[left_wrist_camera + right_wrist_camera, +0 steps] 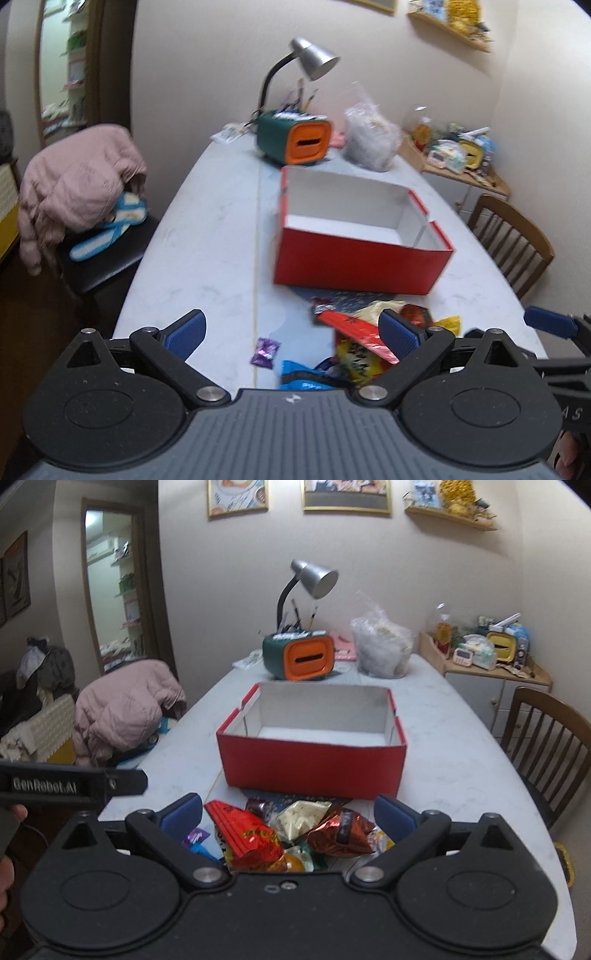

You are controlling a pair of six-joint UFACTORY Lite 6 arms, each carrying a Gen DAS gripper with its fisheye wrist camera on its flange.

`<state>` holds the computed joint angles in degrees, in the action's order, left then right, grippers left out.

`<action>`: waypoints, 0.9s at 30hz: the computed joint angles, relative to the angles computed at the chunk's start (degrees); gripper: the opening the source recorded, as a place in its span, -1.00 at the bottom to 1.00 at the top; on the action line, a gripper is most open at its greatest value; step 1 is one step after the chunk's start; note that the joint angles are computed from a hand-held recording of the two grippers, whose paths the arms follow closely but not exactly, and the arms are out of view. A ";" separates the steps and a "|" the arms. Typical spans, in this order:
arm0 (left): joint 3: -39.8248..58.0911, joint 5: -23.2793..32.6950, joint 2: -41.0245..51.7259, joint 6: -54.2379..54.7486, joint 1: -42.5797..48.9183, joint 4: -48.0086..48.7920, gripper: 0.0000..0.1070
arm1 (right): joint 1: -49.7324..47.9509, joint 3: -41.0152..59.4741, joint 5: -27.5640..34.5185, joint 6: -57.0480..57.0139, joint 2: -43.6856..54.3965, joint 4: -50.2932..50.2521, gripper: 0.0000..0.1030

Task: Organize snacks
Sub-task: 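Grasp the purple candy with the left tool while the right tool grasps the red chip bag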

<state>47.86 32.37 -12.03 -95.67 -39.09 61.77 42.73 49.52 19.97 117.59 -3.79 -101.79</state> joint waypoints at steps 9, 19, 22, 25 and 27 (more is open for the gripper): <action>-2.48 -8.83 4.12 7.57 9.52 -7.62 0.88 | -3.74 5.21 -7.40 11.84 12.42 -17.95 0.80; -2.88 -15.37 10.38 11.24 15.50 -8.98 0.87 | -5.47 13.24 -12.18 21.77 23.74 -34.02 0.65; -0.86 -17.40 14.60 13.04 17.25 -8.01 0.87 | -5.84 16.31 -13.01 23.10 26.88 -36.44 0.63; 1.82 -19.13 19.56 14.97 18.80 -6.93 0.86 | -5.68 19.06 -13.32 20.23 29.79 -34.82 0.60; 3.32 -20.16 22.06 15.76 19.55 -5.43 0.86 | -5.79 20.86 -13.54 20.65 31.76 -36.49 0.58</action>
